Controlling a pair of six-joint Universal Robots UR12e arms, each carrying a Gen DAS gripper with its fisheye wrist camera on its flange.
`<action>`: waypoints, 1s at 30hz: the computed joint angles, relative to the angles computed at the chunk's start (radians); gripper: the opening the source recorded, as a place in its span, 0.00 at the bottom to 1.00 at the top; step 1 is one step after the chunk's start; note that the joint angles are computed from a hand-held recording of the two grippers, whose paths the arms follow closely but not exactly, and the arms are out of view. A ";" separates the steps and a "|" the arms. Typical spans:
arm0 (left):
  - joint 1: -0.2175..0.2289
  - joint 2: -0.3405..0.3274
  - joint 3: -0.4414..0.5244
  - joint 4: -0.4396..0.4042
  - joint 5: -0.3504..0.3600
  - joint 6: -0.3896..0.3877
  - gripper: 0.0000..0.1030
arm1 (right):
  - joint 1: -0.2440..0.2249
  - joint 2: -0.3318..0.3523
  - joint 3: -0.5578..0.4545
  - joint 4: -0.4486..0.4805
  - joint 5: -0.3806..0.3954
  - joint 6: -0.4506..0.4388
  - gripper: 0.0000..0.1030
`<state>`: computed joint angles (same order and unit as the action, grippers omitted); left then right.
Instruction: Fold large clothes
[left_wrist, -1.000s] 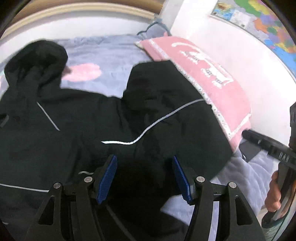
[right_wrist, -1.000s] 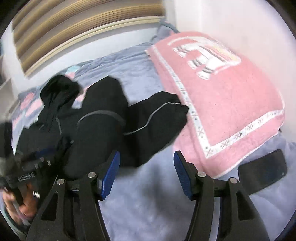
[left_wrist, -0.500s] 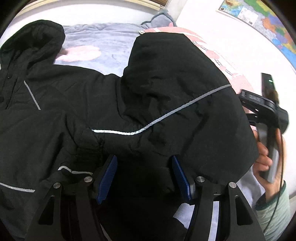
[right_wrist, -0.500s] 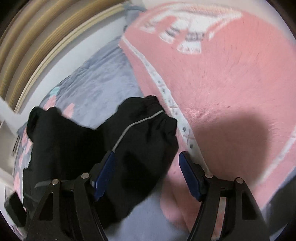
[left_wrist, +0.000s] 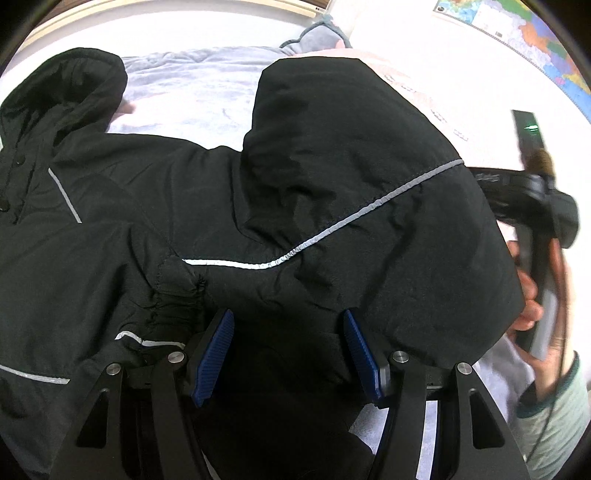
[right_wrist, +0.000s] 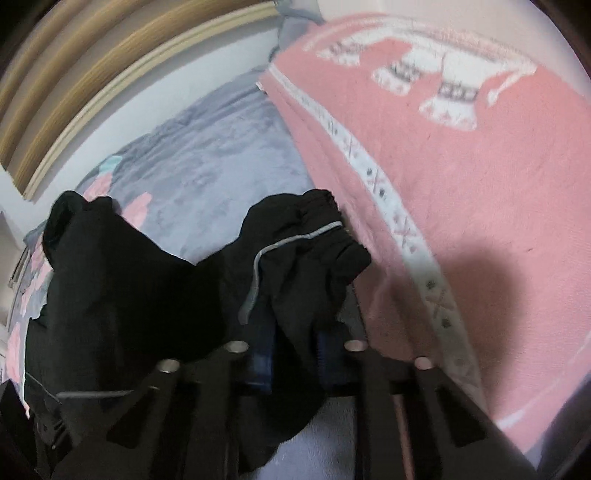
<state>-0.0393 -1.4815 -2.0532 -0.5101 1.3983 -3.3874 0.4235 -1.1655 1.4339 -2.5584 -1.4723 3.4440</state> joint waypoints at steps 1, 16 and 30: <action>-0.005 0.000 0.007 -0.011 0.013 0.002 0.61 | 0.000 -0.011 0.009 -0.012 -0.010 0.000 0.17; -0.049 -0.060 0.110 -0.100 0.007 0.026 0.61 | -0.067 -0.171 0.135 -0.089 -0.193 -0.026 0.14; -0.051 -0.082 0.091 -0.092 0.024 0.054 0.61 | -0.118 -0.134 0.124 -0.080 -0.007 0.046 0.63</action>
